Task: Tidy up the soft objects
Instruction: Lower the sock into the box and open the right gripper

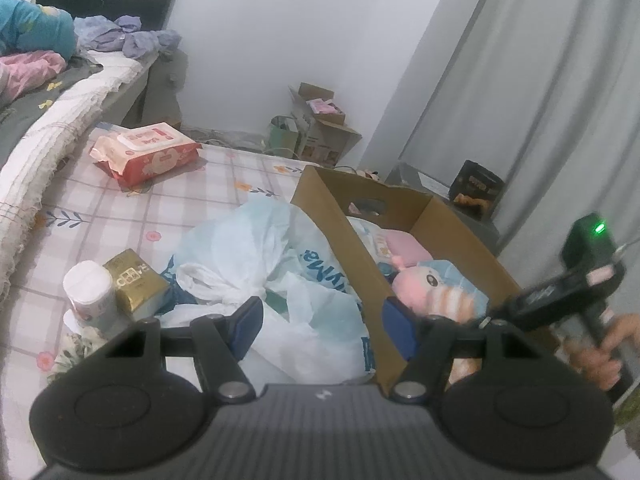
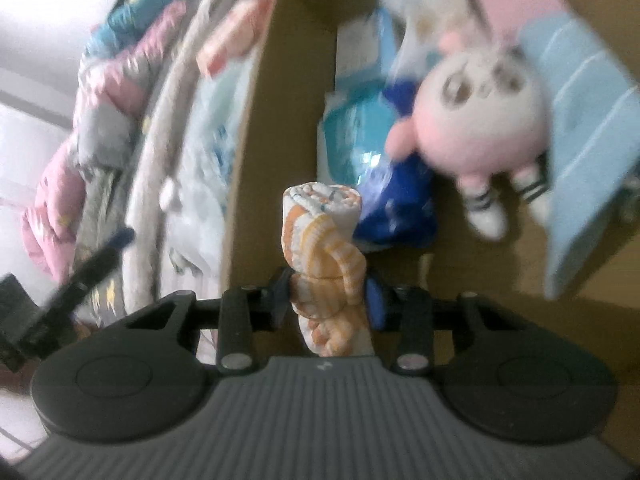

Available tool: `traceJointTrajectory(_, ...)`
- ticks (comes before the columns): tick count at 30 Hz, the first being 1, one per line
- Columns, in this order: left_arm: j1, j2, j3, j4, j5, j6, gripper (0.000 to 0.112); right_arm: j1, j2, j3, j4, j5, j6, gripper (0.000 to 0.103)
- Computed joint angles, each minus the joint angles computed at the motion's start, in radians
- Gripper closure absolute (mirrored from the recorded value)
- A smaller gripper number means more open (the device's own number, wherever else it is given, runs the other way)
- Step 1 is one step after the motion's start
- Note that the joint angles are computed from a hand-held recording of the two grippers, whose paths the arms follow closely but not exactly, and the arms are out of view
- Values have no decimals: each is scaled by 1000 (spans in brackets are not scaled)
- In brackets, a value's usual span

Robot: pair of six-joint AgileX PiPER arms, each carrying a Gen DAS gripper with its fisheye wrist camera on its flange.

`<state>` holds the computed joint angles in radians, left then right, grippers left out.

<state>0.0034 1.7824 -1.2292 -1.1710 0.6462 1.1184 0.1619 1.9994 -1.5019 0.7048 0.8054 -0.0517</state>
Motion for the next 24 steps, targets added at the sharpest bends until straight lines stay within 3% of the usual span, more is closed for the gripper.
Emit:
traceJointTrajectory(3, 3, 2, 2, -12, 8, 10, 45, -26, -97, 29, -101, -22, 65, 66)
traceJointTrajectory(6, 10, 6, 2, -25, 17, 16, 45, -31, -168, 25, -335, -19, 213, 66)
traceJointTrajectory(9, 13, 5, 3, -31, 23, 23, 45, -15, -178, 15, -564, 30, 364, 66)
traceJointTrajectory(14, 16, 5, 2, -25, 29, 15, 45, 14, -128, -6, -774, 131, 474, 63)
traceJointTrajectory(21, 23, 9, 3, -36, 26, 25, 45, 49, -123, -12, -868, 161, 521, 47)
traceJointTrajectory(24, 31, 11, 6, -37, 28, 27, 45, 56, -135, -14, -869, 148, 528, 46)
